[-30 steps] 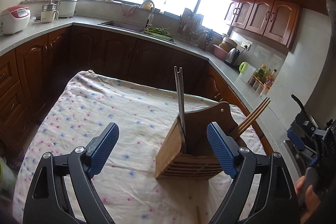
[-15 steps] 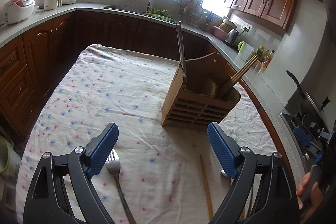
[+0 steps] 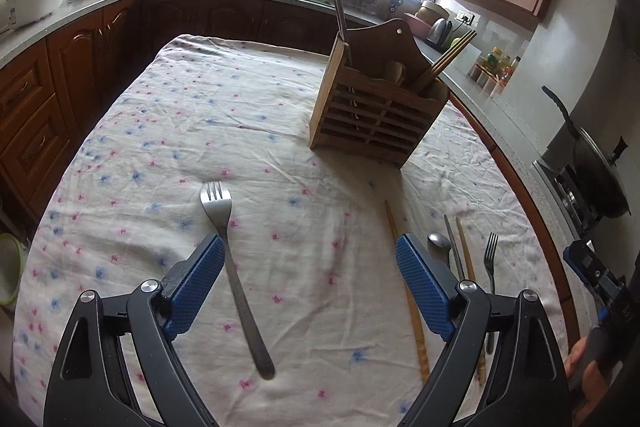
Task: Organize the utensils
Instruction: 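Withdraw both tools back over the remaining spoon and chopsticks, then grasp the steel spoon with the right tool while the left tool grasps a wooden chopstick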
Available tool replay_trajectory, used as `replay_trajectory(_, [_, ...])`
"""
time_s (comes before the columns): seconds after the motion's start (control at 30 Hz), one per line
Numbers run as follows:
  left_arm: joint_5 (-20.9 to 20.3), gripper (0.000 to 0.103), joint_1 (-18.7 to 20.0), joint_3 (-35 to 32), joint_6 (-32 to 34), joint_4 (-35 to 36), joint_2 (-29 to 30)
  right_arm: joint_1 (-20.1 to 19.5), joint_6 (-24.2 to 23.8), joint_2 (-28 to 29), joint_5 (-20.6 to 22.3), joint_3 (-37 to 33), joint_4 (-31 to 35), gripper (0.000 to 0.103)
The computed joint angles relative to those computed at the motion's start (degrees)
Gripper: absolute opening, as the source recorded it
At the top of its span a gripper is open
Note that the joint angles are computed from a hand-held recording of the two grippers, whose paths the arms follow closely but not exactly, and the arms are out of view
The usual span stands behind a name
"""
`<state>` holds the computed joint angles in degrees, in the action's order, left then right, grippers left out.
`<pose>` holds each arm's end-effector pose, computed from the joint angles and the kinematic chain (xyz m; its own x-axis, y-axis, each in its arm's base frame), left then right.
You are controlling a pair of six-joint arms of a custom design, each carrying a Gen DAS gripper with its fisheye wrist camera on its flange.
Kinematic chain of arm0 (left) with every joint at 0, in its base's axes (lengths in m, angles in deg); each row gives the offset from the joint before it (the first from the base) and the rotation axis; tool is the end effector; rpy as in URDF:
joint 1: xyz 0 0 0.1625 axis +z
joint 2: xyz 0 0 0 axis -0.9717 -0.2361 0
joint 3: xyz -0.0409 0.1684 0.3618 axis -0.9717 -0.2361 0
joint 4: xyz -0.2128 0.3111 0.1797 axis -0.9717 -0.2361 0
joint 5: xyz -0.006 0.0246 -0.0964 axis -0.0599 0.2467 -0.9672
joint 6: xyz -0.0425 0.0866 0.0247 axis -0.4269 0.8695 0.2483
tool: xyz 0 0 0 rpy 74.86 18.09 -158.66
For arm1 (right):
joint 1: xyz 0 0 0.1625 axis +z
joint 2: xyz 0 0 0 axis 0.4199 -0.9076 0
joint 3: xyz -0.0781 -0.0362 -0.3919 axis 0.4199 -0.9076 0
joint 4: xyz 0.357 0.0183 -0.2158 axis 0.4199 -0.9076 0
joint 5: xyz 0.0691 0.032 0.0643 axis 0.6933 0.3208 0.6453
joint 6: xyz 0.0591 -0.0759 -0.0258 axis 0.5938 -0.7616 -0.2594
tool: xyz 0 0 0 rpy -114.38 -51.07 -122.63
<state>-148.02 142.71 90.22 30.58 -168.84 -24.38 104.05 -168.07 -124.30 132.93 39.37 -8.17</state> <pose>-0.0266 -0.4780 0.2789 -0.8012 0.4345 -0.4115 0.5827 0.7231 -0.3709 0.3093 -0.3122 -0.0020 -0.8383 0.3154 0.4448 -0.2877 0.4371 -0.8521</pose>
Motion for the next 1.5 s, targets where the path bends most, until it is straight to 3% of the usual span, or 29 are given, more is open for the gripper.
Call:
replay_trajectory(0.23, [0.6, 0.089, 0.2, 1.7, -1.0, 1.6, -0.3, -0.2, 6.3, 1.9, -1.0, 0.2, 4.4, 0.094])
replay_trajectory(0.63, [0.6, 0.089, 0.1, 1.0, -1.3, 1.9, 1.9, -2.2, 5.9, 2.8, -4.7, -1.7, 6.3, 0.091])
replay_trajectory(0.67, [0.6, 0.089, 0.3, 0.8, -1.4, 1.9, 2.1, -2.6, 5.8, 3.1, -5.4, -2.1, 6.7, 0.089])
replay_trajectory(0.8, [0.2, 0.089, 0.9, 0.1, -1.3, 2.1, 2.9, -5.4, 7.0, 5.0, -9.4, -5.1, 11.5, 0.060])
replay_trajectory(0.93, [-0.5, 0.081, 1.2, -0.6, -0.7, 3.1, 3.9, -8.6, 8.0, 7.4, -13.1, -8.2, 16.0, 0.036])
replay_trajectory(1.0, [-0.9, 0.076, 1.3, -1.2, -0.6, 3.8, 4.5, -10.0, 8.4, 8.6, -14.5, -9.9, 18.3, 0.029])
replay_trajectory(1.3, [-2.2, 0.069, 1.0, -4.1, -0.7, 5.8, 8.5, -14.5, 8.9, 11.4, -16.1, -14.4, 23.7, 0.020])
replay_trajectory(1.4, [-2.0, 0.068, 0.4, -4.8, -0.4, 6.4, 10.0, -14.7, 8.2, 11.2, -15.5, -14.3, 23.4, 0.006])
replay_trajectory(1.5, [-1.5, 0.068, -0.7, -5.3, 0.3, 6.7, 11.7, -14.7, 8.2, 8.7, -17.0, -11.1, 20.0, 0.005])
